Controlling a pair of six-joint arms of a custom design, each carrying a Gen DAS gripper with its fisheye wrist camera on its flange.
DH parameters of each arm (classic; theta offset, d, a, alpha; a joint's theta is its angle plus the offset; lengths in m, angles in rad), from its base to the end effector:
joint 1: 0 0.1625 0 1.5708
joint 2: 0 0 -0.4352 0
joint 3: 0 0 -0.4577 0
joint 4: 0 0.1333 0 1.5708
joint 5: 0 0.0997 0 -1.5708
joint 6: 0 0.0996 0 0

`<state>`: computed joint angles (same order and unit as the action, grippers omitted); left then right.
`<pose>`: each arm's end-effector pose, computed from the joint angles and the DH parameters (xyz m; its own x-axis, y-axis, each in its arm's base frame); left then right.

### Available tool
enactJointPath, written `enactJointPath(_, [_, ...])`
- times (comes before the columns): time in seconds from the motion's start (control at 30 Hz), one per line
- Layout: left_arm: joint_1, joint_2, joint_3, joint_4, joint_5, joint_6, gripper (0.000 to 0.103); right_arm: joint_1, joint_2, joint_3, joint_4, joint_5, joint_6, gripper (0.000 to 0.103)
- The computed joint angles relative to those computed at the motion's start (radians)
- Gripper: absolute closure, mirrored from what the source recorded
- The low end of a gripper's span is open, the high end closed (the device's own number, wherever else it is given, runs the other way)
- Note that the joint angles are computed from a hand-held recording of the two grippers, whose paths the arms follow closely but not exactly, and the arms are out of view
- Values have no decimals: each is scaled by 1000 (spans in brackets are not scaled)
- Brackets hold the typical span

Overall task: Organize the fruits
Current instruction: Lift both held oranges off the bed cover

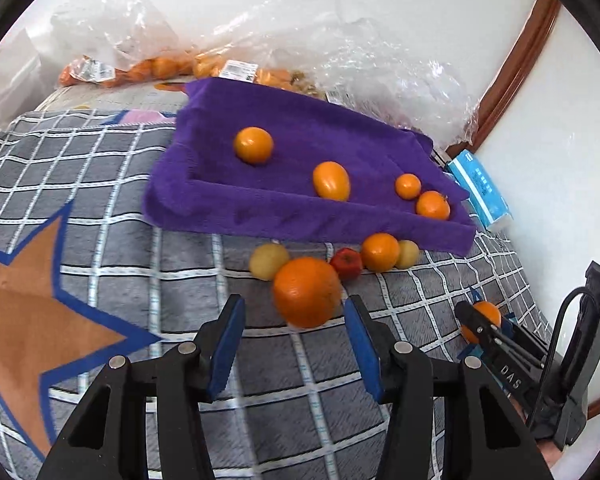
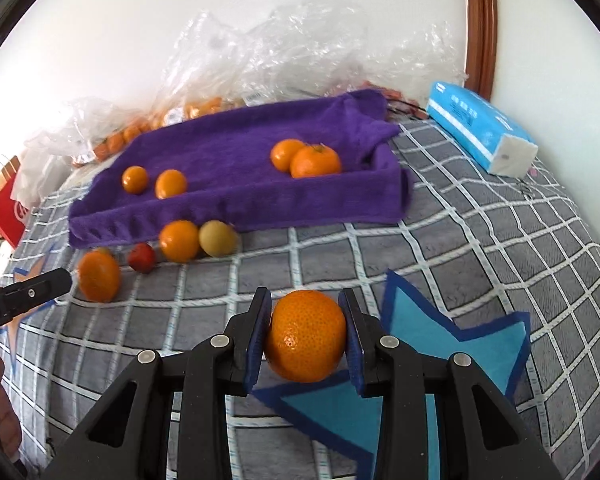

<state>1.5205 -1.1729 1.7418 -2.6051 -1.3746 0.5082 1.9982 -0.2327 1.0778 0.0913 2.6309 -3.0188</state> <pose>0.1180 -0.6940 0.2746 -0.8378 0.4010 -0.3706 0.5181 0.7982 -0.3073 0.3223 -0.5958 -0.1778 -0.6951 0.3557 0.6248 -0.2506 0.6946 -0.6743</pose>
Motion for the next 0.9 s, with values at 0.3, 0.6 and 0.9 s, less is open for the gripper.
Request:
enactJointPath(0.3, [-2,16,-26,73,-5,-64,67,-11,-26,46,-36,-43,-1,70])
enactJointPath(0.6, [-15,-19,29,-101,198,52,67,-5,23,-37,14,-48,-42,70])
enactJointPath(0.9, [23,7,13,-172,141,69,63,-13,7,-8,57,-78,25,55])
